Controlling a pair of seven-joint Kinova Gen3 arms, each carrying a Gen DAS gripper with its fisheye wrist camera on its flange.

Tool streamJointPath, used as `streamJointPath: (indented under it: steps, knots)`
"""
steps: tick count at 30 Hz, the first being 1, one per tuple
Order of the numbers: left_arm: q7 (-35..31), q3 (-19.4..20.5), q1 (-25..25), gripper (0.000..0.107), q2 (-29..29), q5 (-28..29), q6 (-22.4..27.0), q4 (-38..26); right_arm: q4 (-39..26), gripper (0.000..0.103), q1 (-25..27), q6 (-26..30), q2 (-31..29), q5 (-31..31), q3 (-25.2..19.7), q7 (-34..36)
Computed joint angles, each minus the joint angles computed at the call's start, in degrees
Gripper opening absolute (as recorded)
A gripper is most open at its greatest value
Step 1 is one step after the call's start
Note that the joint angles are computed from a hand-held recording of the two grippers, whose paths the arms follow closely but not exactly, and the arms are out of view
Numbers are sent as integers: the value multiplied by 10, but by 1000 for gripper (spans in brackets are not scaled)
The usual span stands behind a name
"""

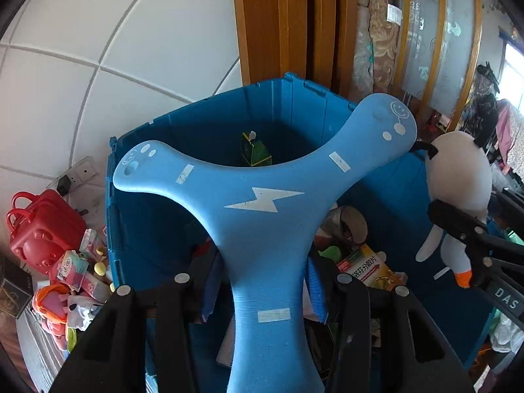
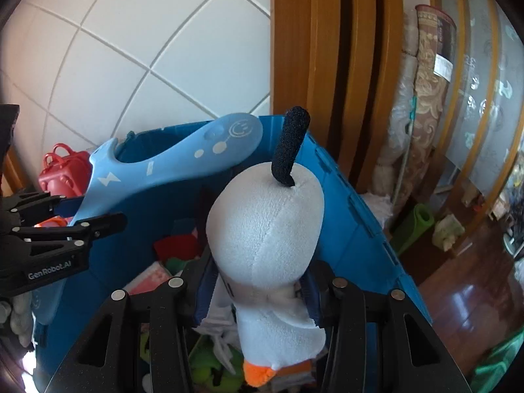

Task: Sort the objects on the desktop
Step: 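Carry the blue toy and plush bird into the blue crate and release them, then withdraw both tools from the crate back over the heap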

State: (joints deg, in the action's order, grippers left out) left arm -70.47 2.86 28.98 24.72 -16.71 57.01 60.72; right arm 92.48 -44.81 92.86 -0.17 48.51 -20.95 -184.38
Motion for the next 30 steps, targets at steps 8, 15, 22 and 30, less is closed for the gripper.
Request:
streamJointPath:
  steps: [8, 15, 22, 30]
  knots:
    - [-5, -6, 21, 58, 56, -6, 69, -59, 40, 46, 45, -57, -29, -38, 11, 34]
    - [2, -16, 39, 77, 52, -25, 69, -62, 27, 51, 69, -48, -21, -38, -2, 52]
    - [11, -15, 39, 77, 30, -30, 67, -48, 23, 98, 51, -25, -14, -20, 0, 38]
    - [26, -6, 27, 77, -46, -42, -9, 43, 0, 103, 21, 17, -8, -7, -13, 12]
